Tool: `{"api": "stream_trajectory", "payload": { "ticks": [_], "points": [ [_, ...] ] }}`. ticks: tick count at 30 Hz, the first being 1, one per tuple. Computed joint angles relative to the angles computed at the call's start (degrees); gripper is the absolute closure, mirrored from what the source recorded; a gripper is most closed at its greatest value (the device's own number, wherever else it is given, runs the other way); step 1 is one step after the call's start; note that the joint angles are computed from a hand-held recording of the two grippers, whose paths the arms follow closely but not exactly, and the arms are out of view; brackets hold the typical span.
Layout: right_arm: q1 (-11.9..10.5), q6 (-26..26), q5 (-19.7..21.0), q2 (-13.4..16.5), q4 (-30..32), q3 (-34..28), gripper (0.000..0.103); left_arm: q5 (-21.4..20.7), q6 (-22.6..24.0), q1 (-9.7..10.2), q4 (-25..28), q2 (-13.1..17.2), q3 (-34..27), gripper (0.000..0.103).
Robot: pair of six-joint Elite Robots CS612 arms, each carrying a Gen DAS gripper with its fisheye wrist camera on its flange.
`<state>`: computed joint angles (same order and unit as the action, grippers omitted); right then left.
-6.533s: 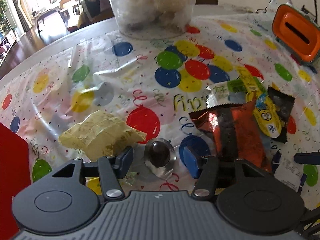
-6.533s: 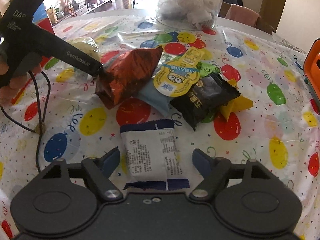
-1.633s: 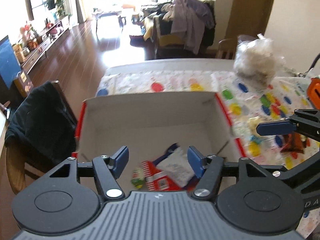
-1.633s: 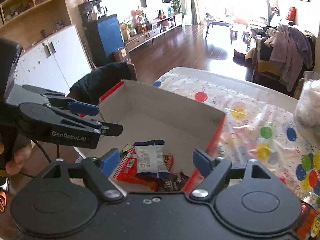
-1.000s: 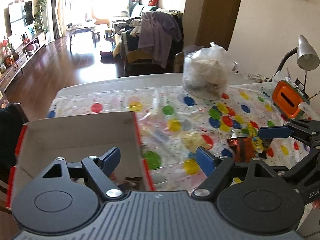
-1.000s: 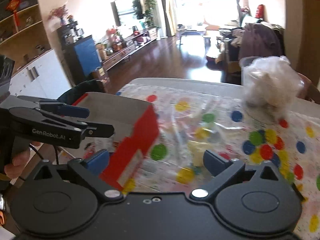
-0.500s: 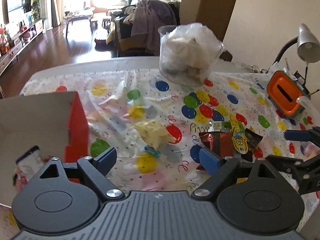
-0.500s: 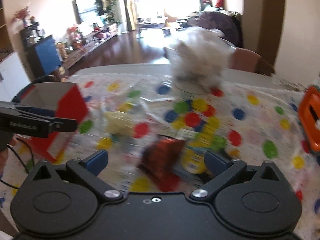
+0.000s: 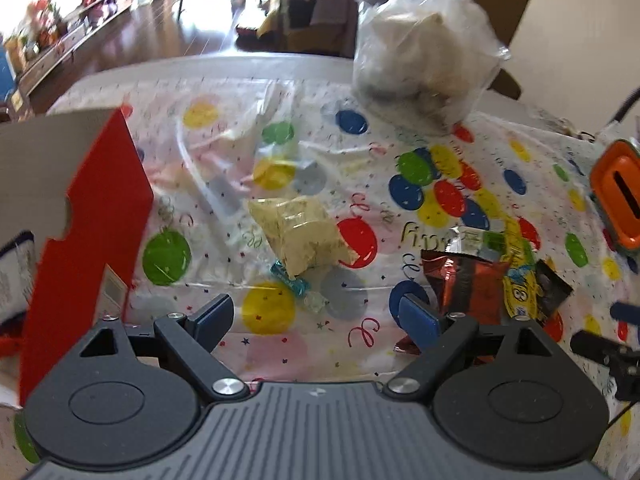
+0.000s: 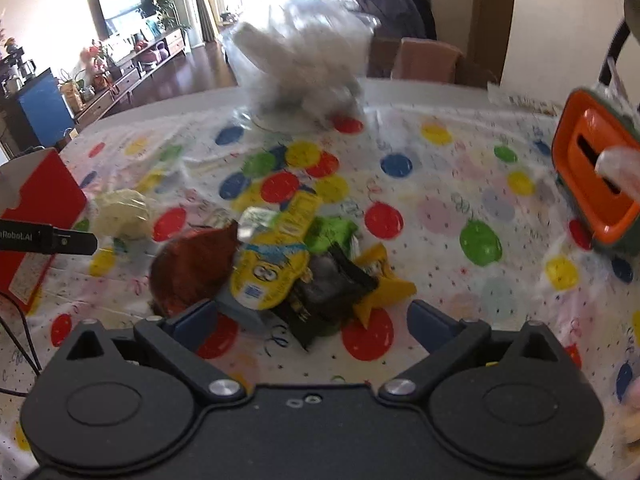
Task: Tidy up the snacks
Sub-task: 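Grasp the small teal candy with the left gripper while the right approaches the black packet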
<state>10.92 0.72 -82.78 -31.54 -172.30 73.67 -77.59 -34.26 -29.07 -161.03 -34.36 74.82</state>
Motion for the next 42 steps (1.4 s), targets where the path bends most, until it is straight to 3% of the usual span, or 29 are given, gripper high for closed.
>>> {"api": "stream_trajectory", "payload": {
  "ticks": [9, 17, 27, 29, 35, 42],
  "points": [
    [-0.39, 1.28, 0.32, 1.25, 3.59, -1.90, 0.009, 1.13, -7.09, 0.69, 9.78, 3.52, -6.72, 0.016],
    [-0.25, 4.51, -0.48, 3.06, 7.13, -5.30, 0.022, 1.12, -6.30, 0.95, 14.43, 5.58, -10.77, 0.042],
    [-0.07, 8.48, -0.68, 4.58, 9.81, -8.38, 0.038, 1.57, -5.52, 1.31, 17.17, 6.78, -13.11, 0.063],
    [0.00, 8.90, -0.79, 4.72, 9.96, -8.65, 0.041, 1.83, -4.95, 1.23, 17.29, 6.75, -13.09, 0.072],
    [-0.02, 9.59, 0.21, 4.57, 8.97, -8.18, 0.058, 2.59, -3.52, 1.09, 16.28, 6.33, -11.98, 0.091],
    [0.04, 9.59, 0.32, 4.28, 5.74, -6.95, 0.083, 1.37, -3.25, 1.48, 14.43, 5.59, -10.25, 0.091]
  ]
}}
